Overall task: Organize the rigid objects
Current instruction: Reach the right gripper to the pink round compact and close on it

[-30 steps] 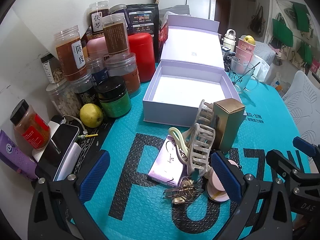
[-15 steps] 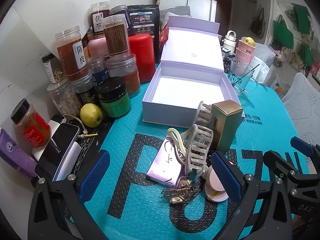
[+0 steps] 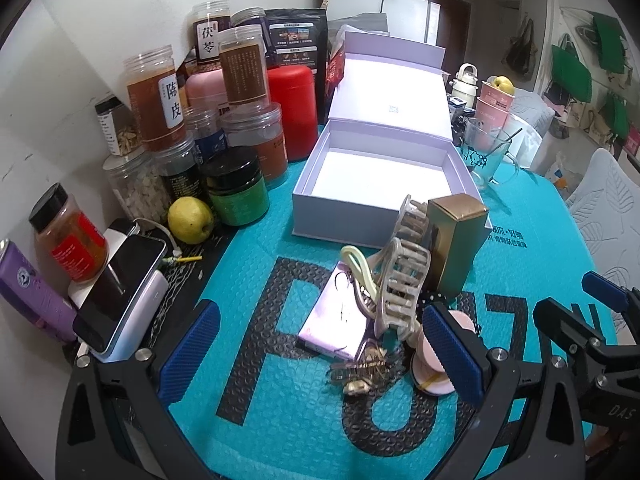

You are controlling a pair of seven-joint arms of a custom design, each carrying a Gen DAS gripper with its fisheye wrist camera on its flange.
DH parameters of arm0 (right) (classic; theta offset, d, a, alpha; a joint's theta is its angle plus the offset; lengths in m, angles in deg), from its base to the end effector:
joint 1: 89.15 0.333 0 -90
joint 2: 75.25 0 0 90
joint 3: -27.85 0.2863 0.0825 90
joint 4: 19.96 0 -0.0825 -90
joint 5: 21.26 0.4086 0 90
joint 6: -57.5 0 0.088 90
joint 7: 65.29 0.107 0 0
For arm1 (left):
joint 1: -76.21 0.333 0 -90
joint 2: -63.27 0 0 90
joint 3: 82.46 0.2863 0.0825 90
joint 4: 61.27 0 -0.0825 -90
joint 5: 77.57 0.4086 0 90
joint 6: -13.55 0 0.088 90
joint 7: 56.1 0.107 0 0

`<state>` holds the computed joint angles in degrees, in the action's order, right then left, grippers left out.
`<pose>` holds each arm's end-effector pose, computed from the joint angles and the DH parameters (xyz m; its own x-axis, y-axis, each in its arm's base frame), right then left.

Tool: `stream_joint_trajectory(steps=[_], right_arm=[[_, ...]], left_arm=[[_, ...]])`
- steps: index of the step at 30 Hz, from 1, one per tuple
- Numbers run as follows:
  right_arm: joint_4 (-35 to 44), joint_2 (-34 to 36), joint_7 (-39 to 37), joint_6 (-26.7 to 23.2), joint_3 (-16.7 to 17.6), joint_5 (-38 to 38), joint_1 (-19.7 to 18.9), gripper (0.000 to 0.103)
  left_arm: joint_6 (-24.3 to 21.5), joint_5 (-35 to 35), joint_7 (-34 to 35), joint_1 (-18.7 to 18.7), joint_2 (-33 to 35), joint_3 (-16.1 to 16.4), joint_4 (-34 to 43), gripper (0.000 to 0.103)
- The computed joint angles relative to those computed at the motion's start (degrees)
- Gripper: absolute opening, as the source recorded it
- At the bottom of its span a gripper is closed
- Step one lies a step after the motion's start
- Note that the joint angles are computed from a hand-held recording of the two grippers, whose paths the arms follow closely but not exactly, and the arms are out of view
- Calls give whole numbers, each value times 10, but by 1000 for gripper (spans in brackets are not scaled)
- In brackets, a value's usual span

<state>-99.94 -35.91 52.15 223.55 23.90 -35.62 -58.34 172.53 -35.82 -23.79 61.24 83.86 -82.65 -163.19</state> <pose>0.6821 0.3771 0.3633 0.2763 -0.9569 -0.0892 -0.6691 -0.1249 -0.7326 0.6635 -0.2097 0.3789 0.1260 -0.9914 0.0344 -0.7193 -0.1152 -0.6851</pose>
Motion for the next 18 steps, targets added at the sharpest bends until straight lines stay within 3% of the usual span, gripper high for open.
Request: stream_joint_trajectory(steps=[8,12,18], right_arm=[[-58,-27,-16,30,13,7,-7,103],[-77,-30,-60,44,59,44,-40,103],[-100,-31,-116,66,108,105,-71,100]], left_arm=[[17,33,-42,-1,-27,3,-53,103],[32,8,-24,14,-32,-10,-71,103],[53,13,-22,12,-36,-3,-86,103]])
